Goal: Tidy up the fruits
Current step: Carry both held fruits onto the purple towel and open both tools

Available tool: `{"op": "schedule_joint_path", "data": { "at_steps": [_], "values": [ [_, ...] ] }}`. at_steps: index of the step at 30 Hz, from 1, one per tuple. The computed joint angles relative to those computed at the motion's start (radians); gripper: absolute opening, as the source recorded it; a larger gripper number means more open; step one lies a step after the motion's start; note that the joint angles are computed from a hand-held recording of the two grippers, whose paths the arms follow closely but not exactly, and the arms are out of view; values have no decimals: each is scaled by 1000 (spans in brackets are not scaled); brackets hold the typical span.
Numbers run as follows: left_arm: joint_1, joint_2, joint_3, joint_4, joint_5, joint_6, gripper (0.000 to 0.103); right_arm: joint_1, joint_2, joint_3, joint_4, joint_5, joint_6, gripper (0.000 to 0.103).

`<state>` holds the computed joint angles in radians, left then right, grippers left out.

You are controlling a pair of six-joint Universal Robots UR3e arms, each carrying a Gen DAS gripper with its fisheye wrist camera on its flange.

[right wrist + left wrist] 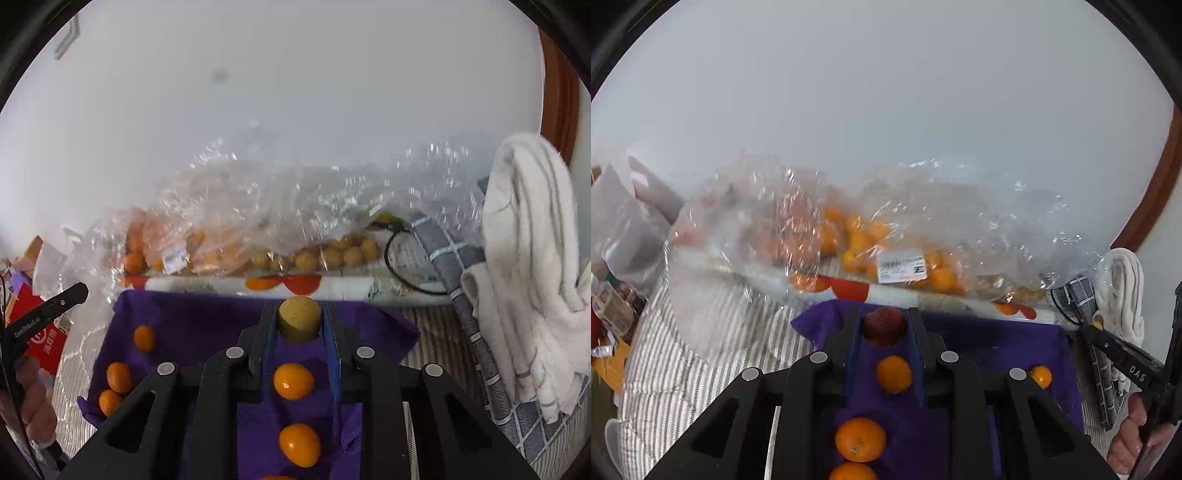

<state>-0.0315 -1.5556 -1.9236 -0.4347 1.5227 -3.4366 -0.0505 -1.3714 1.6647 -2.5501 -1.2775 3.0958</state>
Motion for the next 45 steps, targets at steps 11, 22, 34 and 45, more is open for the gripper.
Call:
{"op": "schedule_joint_path", "data": {
  "at_steps": [11,22,34,45],
  "values": [
    [40,-75,50,-119,-3,43,23,14,123,-73,85,-55,-48,24],
    [-6,-152,134,-248,51,34,23,32,167,-103,111,-93,-60,24],
    [-20,-203,168,-285,68,19,23,36,211,-130,125,-87,-70,24],
    [-14,-248,196,-282,60,17,23,26,186,-108,104,-77,-94,36]
  ]
}}
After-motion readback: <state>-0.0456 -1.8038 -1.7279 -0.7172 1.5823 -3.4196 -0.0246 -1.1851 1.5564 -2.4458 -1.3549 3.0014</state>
